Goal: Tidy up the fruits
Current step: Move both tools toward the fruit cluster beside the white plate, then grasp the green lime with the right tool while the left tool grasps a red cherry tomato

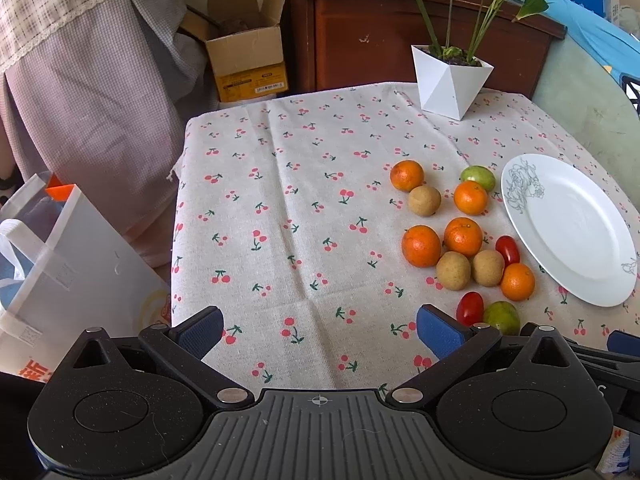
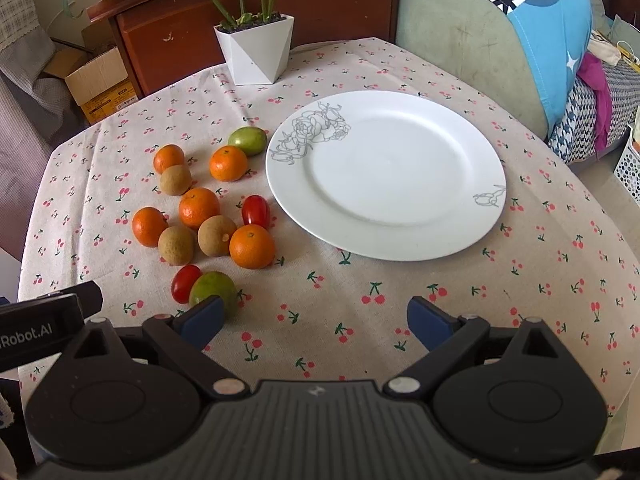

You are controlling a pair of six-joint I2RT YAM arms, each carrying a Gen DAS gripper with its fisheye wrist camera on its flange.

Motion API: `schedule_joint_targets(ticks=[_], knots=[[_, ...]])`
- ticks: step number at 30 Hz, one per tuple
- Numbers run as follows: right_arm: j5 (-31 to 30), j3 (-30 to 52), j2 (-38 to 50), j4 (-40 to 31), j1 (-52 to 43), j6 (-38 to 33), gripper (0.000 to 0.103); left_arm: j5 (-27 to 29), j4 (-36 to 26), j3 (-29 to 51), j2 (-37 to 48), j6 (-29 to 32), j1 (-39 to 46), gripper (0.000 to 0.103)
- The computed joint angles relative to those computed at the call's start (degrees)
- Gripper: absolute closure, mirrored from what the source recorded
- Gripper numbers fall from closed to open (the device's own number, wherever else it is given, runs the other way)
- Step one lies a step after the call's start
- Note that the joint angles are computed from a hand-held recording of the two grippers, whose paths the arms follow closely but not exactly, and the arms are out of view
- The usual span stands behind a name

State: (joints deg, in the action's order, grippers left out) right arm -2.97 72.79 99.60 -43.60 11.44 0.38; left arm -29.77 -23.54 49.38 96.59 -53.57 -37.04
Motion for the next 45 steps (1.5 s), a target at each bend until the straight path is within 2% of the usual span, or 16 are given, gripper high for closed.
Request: schedule_joint_targets(ticks=[20,24,32,38,45], knots=[[-0.54,0.29,0.51,-0.96,-0.22,0.13,0.011,-0.35,0.73,0.11,0.77,-0.34,-0.77,0.001],[-2.27,-0.02,0.34,-0.61,-1.10,-0.77,0.013,-0.30,1.40,-0.21,0.75,-0.49,-1.14,0.001],[-9.41,-1.55,-0.42,1.24,-5.87,-2.41,0.015,0.97,3.62,-1.35,0.30,0.20,-0.88,0.002],[-14.54,-3.00,-0.60,3.43,-8.49,-2.65,0.031,1.45,4.50,-1.76,0.60,0.21,-0.74,0.002],[-20.81,-4.43,-0.36,6.12,-9.47,-0.98,0.057,1.38,6.64,-2.96,0.03,1.47,-0.80,0.005]])
